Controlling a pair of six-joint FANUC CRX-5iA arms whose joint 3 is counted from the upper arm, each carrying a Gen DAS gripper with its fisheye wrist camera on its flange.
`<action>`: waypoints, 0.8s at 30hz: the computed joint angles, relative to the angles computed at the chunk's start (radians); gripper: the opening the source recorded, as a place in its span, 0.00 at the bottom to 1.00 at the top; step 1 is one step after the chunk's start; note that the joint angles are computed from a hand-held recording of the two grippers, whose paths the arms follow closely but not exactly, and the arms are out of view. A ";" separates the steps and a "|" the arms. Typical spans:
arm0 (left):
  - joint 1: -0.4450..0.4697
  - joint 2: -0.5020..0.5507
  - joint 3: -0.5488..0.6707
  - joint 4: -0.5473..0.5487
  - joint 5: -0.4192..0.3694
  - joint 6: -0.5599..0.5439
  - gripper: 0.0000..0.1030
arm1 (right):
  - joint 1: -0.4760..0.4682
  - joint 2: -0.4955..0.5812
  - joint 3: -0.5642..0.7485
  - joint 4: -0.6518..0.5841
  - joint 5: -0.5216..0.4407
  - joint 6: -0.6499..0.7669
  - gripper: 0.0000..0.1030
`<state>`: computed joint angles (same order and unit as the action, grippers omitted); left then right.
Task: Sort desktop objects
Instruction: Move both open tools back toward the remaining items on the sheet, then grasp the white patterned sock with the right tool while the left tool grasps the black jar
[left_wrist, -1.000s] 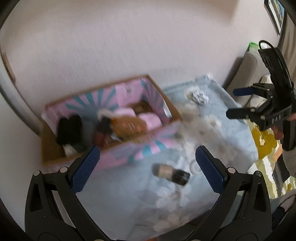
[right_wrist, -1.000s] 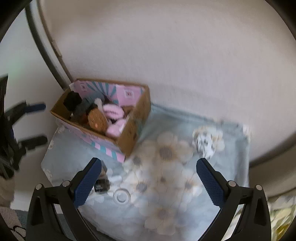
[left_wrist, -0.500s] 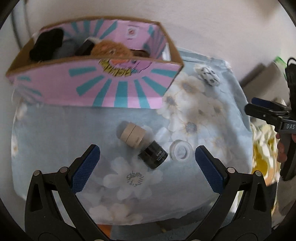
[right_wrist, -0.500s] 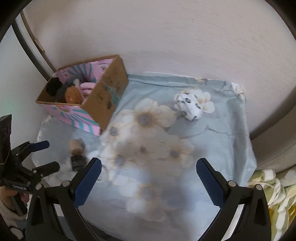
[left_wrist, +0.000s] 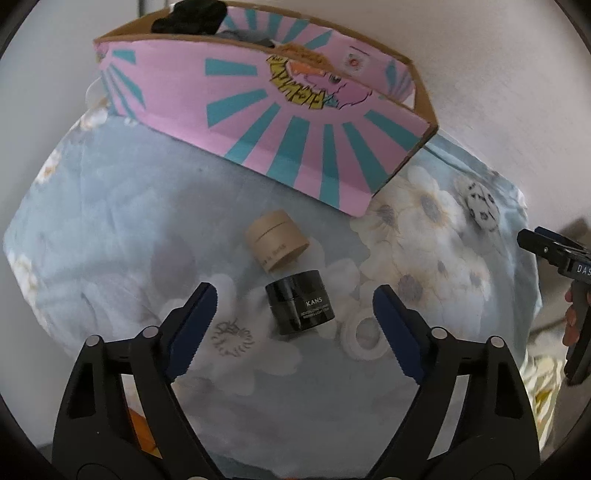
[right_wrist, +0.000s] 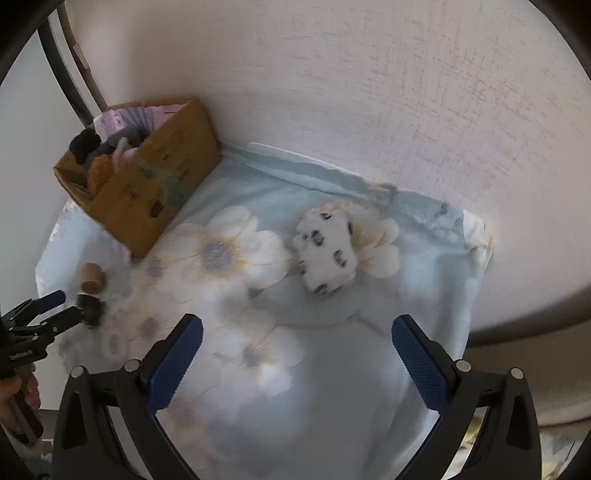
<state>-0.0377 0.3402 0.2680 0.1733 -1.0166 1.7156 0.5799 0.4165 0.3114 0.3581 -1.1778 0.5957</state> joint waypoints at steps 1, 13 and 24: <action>-0.006 0.005 0.006 -0.015 0.003 0.020 0.80 | -0.004 0.000 -0.009 0.009 0.008 0.006 0.99; -0.017 0.019 -0.001 -0.044 0.027 0.126 0.45 | -0.081 0.085 0.058 -0.031 0.053 0.139 0.80; -0.018 0.027 0.018 -0.052 0.006 0.125 0.34 | -0.139 0.131 0.137 -0.164 0.058 0.199 0.28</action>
<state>-0.0558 0.3675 0.2855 0.1217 -1.0104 1.8405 0.4410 0.5476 0.4482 0.1944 -1.1196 0.7951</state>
